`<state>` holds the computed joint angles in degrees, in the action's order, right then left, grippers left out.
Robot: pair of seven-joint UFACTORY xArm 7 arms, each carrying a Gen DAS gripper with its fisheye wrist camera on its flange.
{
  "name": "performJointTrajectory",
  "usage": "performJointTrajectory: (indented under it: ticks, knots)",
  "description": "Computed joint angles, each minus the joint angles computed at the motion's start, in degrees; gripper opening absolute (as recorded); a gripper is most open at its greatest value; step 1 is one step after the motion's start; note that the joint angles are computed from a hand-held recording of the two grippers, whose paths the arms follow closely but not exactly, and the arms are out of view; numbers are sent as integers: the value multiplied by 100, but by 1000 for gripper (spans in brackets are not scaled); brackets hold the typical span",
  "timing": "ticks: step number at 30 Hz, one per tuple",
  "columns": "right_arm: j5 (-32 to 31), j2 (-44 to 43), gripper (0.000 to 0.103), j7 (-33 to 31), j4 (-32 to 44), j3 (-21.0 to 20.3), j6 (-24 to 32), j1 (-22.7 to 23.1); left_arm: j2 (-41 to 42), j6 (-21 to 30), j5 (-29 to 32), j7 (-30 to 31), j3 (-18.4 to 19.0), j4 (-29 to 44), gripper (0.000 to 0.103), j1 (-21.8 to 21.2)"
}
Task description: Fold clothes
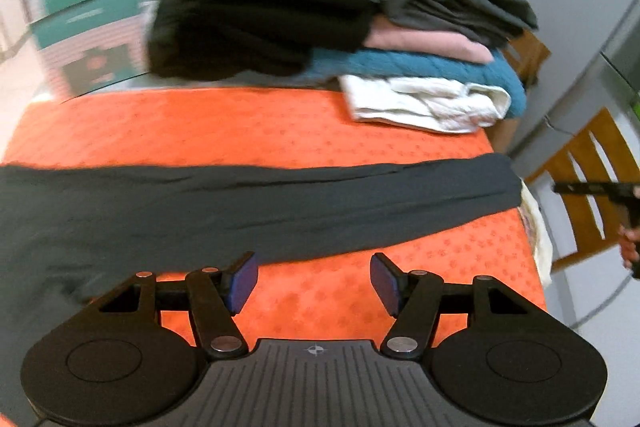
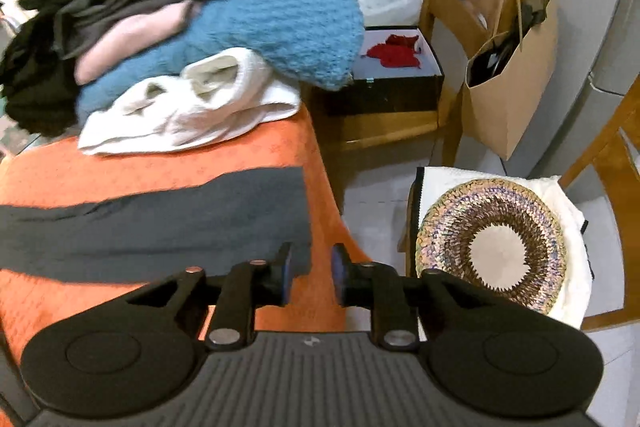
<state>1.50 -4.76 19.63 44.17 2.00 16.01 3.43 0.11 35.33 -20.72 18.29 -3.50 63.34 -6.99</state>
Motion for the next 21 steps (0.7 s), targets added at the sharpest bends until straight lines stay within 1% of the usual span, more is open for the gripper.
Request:
performJointTrajectory:
  ticks: [4, 10, 13, 15, 21]
  knots:
    - [66, -802, 28, 165, -571, 124, 272, 111, -469, 76, -108, 153, 190, -475, 66, 155]
    - [249, -1948, 28, 795, -1564, 434, 581, 439, -1030, 147, -164, 359, 460, -1227, 66, 291]
    - [295, -2466, 28, 1319, -2034, 689, 719, 618, -1193, 198, -136, 508, 578, -1520, 66, 367]
    - [318, -2810, 28, 1735, -2305, 854, 917, 747, -1269, 230, -45, 615, 635, -1717, 66, 428]
    - [512, -3662, 28, 2760, -3013, 1106, 1389, 1378, -1311, 248, 255, 892, 742, -2187, 66, 617]
